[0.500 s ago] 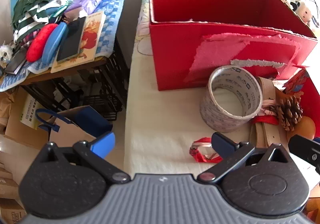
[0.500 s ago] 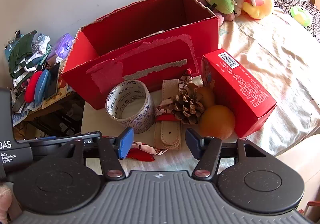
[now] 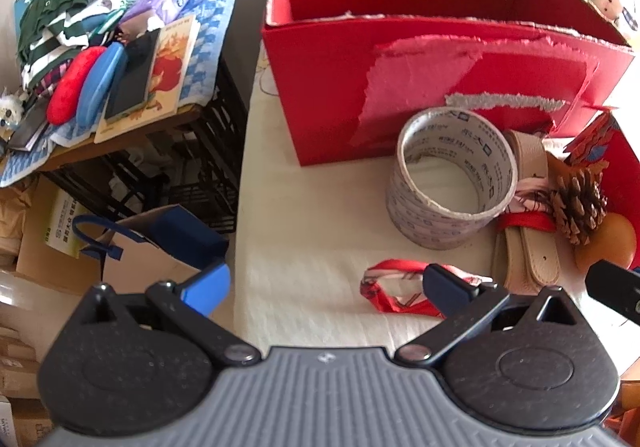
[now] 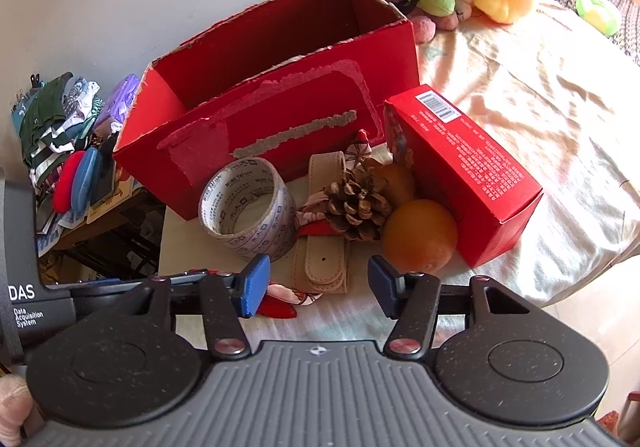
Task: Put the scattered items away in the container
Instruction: 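Move the right tool toward the clear packing-tape roll, then close the right tool on the tape roll's rim and lift it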
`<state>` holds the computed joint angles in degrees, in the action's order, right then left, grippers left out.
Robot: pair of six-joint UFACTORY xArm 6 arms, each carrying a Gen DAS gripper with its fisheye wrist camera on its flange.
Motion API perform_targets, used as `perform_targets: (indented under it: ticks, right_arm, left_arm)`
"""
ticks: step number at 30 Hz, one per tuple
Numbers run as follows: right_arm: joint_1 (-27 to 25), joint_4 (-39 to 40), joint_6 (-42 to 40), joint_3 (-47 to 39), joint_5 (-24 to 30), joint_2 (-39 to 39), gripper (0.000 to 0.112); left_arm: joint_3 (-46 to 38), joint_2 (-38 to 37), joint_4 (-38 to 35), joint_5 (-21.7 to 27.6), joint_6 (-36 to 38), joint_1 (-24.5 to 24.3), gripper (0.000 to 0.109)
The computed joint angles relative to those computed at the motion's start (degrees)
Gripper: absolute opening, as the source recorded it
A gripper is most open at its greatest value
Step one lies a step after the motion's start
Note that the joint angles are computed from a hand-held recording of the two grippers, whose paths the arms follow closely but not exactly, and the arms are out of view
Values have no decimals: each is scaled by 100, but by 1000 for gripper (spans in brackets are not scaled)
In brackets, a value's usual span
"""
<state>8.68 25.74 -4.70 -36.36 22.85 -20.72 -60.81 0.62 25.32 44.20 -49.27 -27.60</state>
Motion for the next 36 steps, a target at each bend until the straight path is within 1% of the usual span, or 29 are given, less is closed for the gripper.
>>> perform_targets:
  ticks: [2,4,7,10,12,15,16,18,19,21,23,24,26,28,30,31,33,34,36]
  right_arm:
    - [-102,276,-318,-161,106,166,58]
    - [-193,615,-722,-343,212,315,58]
    - [-261,1001,-1380,-572,288,492,58]
    - [-323,1309,-2010,-843,417,696,57]
    - [-370,1498,-2411,-1044,496,859,57]
    - [-412,1715,-2939,-1374,636,1157,56]
    - [-404,1748,-3062,-1490,654,1272,54]
    - [-412,1766,-3195,-1717,718,1491,46]
    - [-452,1845,-3282,-1849,859,1590,45]
    - [-608,2135,-3702,-2115,1444,1724,44]
    - [-752,2313,-4213,-2300,2045,1796,44]
    - [-772,2307,-4423,-2313,2149,1797,44]
    - [-710,2149,-4600,-2254,2013,1792,44]
    - [-663,1989,-4504,-2336,1987,1934,44]
    - [-614,2006,-4420,-2465,1998,2107,44]
    - [-552,1988,-4403,-2488,1897,2156,42]
    - [-396,1776,-4337,-2523,1576,2262,38]
    - [-341,1695,-4339,-2549,1466,2323,35]
    - [-311,1538,-4329,-2691,1461,2508,27]
  left_arm:
    - [-170,115,-184,185,96,-7,103]
    - [-332,231,-177,311,44,-29,103]
    - [-443,328,-299,192,-11,16,103]
    - [-556,389,-759,194,122,127,103]
    - [-545,387,-662,161,-139,173,103]
    - [-590,378,-1086,76,-121,303,102]
    - [-645,401,-1062,90,-215,321,103]
    - [-791,495,-952,126,-325,358,103]
    - [-851,527,-936,158,-315,376,103]
    - [-846,491,-1029,204,-98,409,102]
    - [-599,296,-1220,60,286,459,102]
    - [-453,185,-1268,-16,434,483,102]
    - [-275,61,-1329,-10,586,509,102]
    - [-244,83,-1707,-163,671,601,102]
    - [-406,264,-1976,-286,610,640,102]
    - [-524,391,-1993,-317,536,631,102]
    - [-862,705,-1672,-166,174,563,102]
    - [-1034,853,-1456,-34,-9,521,102]
    - [-1291,1096,-1146,233,-246,470,102]
